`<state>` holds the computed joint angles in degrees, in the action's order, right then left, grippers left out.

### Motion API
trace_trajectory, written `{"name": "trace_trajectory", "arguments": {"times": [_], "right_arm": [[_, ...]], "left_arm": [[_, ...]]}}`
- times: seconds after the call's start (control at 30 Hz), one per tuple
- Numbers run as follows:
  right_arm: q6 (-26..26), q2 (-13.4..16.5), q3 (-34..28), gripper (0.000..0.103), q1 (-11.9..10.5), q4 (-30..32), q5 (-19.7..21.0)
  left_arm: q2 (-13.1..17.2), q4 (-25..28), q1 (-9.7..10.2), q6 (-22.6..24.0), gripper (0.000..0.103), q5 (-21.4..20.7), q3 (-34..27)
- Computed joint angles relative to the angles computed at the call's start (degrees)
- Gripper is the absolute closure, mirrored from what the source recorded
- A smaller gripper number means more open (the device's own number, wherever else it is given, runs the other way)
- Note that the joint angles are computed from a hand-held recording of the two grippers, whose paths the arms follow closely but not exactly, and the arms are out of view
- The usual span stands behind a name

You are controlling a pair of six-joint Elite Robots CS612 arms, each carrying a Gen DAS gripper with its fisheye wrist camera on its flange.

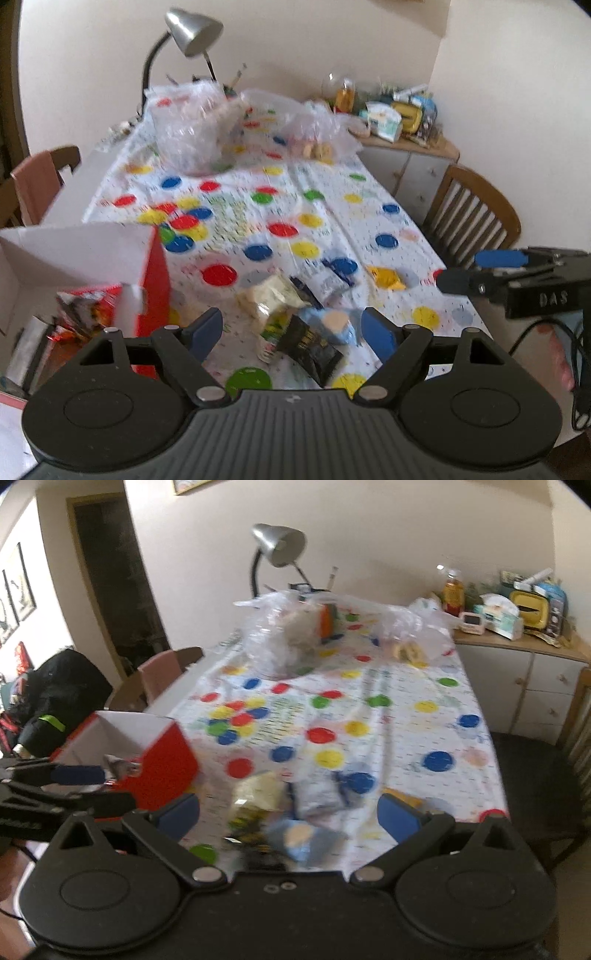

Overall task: Organize snacks
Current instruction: 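Grasp the black printed packet with the left tool while the right tool grasps the yellow packet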

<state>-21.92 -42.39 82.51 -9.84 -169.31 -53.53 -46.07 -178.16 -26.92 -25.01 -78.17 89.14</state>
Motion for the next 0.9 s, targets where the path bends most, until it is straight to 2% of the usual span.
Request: {"name": "trace_trajectory", "arguments": {"times": [0.27, 0.47, 0.63, 0.73, 0.83, 0.9], "right_arm": [[-4.5, 4.2, -6.5, 0.000, -0.3, 7.2, -3.6], [-13.9, 7.9, -12.7, 0.000, 0.3, 13.2, -5.5], [-19.3, 11.2, -18.8, 0.002, 0.8, 18.8, -7.9], [-15.9, 12.9, -22.3, 0.003, 0.8, 22.3, -8.1], [-6.6, 14.4, -25.5, 0.004, 1.4, 24.8, -10.8], [-2.5, 15.2, -26.9, 0.005, 1.6, 26.7, -11.1]], "left_arm": [[3.7, 14.1, -0.15, -7.8, 0.021, -2.4, -7.6], [6.4, 25.1, 0.79, -17.7, 0.021, -5.5, -13.6], [8.2, 30.9, 1.76, -26.0, 0.021, -8.5, -17.2], [9.1, 33.3, 2.06, -30.2, 0.021, -9.3, -18.9], [9.9, 35.7, 2.20, -33.5, 0.021, -9.6, -20.8], [10.6, 37.6, 2.17, -35.1, 0.021, -9.3, -22.1]]}}
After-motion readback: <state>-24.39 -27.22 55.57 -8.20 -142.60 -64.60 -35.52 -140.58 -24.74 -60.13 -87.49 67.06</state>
